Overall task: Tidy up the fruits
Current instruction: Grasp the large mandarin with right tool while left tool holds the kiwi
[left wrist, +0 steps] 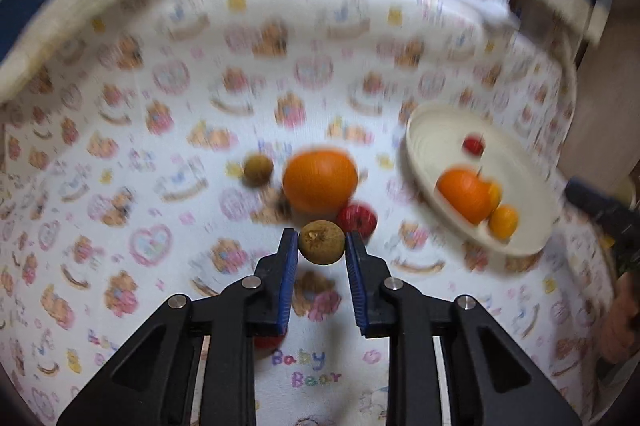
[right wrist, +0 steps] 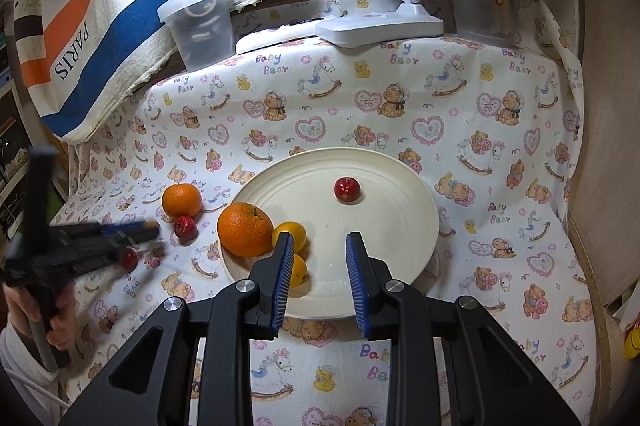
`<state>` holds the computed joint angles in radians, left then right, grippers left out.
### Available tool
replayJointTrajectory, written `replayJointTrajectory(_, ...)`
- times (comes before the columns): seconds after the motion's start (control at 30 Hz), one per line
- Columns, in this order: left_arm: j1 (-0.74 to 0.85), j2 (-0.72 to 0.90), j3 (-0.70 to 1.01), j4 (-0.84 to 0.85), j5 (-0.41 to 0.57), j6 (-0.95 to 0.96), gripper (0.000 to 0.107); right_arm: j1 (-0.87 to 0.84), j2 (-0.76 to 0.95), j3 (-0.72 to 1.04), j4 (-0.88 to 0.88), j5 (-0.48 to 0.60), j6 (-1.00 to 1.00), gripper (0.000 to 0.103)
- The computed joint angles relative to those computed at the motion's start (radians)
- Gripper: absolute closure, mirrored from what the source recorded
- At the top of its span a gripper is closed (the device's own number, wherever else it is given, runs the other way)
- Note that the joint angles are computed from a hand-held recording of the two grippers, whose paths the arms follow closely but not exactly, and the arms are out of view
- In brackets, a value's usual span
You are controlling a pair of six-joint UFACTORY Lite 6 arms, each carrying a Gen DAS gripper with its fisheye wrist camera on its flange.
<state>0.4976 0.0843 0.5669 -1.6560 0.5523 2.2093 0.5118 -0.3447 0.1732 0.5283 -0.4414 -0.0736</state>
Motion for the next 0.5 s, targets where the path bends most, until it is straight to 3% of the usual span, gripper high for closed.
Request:
replayJointTrajectory(0.13, 0.112, -0.085, -0.007, 0.085, 0.117, -0.067, 0.084, 0.034, 0.021, 0.006, 0.047, -0.018, -0.036, 0.075)
replayJointTrajectory(0.27, 0.163, -0.109, -0.005, 0.056, 0.14, -0.03, 0.084, 0.09, 0.017, 0.017, 0.151, -0.007, -0.093, 0.075)
replayJointTrajectory(0.37, 0.187, -0.095, 0.007, 0.037, 0.145, -0.026, 0.084, 0.163, 0.002, 0.057, 0.33, -0.002, -0.24, 0.075)
replayJointTrajectory(0.43, 0.207, -0.092, 0.012, 0.016, 0.147, -0.016, 0.084, 0.198, 0.007, 0.093, 0.4, 0.008, -0.305, 0.066)
replayJointTrajectory(0.5, 0.212, -0.088, 0.004, -0.051, 0.142, 0.033, 0.084, 0.252, 0.038, 0.152, 0.521, -0.013, -0.4, 0.042)
